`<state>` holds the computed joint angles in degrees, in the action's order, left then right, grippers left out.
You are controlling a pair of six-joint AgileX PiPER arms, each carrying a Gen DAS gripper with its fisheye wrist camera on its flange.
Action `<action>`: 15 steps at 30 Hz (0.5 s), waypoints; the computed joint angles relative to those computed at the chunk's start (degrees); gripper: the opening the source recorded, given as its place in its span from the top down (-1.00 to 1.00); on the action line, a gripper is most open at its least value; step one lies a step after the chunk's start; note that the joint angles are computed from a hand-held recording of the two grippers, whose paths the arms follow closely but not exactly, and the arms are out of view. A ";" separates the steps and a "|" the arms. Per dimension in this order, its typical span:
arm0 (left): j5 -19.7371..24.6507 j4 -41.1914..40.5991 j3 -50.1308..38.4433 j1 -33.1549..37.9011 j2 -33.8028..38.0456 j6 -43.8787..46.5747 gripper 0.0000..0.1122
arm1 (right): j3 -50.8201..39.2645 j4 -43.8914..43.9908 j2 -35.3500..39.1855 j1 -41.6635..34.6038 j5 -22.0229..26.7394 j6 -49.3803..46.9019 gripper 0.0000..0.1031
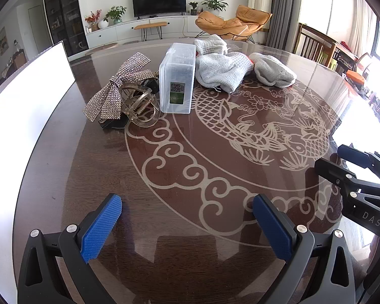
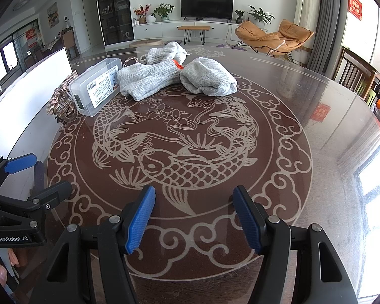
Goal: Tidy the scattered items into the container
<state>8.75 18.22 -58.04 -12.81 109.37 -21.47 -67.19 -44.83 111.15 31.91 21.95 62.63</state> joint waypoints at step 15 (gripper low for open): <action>0.11 1.34 -0.05 -0.10 0.09 -1.90 -0.84 | -0.06 0.08 0.04 -0.02 0.00 -0.10 -0.26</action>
<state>8.86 19.55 -58.09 -12.91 109.45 -23.37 -67.25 -44.74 111.19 31.88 21.95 62.53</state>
